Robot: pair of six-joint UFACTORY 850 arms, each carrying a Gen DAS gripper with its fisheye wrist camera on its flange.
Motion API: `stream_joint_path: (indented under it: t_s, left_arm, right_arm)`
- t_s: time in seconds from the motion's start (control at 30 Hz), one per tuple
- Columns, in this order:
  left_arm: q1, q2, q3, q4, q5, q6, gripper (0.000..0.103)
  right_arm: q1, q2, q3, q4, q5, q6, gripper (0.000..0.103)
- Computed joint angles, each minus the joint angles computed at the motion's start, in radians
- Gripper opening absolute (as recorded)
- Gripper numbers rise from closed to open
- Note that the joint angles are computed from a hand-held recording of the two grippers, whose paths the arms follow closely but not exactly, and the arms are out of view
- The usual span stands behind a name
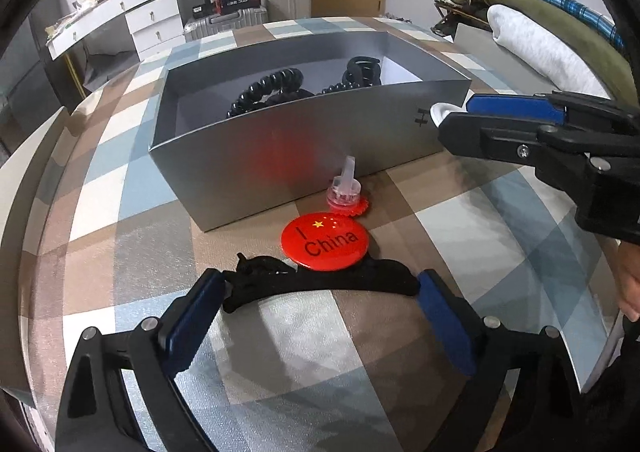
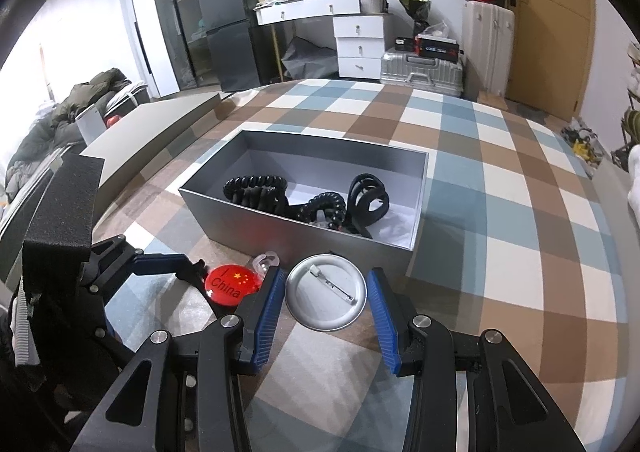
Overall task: Organize jewelry
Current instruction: 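Close the right gripper on the white badge while the left gripper grasps a black claw clip, then lift the white badge and the claw clip with both grippers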
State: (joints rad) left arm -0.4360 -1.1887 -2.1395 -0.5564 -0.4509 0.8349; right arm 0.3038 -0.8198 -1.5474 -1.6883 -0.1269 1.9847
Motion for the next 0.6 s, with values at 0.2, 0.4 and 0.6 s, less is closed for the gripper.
stream_joint_path:
  t_s: [0.2, 0.4, 0.6]
  left_arm:
    - [0.013, 0.027, 0.043, -0.182, -0.013, 0.203, 0.093]
    - [0.027, 0.040, 0.059, -0.309, -0.050, 0.322, 0.093]
    - [0.033, 0.072, 0.106, -0.485, -0.044, 0.492, 0.093]
  right_arm:
    - [-0.001, 0.003, 0.003, -0.012, -0.001, 0.016, 0.042]
    - [-0.003, 0.012, 0.014, -0.120, -0.004, 0.128, 0.042]
    - [-0.006, 0.024, 0.031, -0.303, -0.014, 0.320, 0.042]
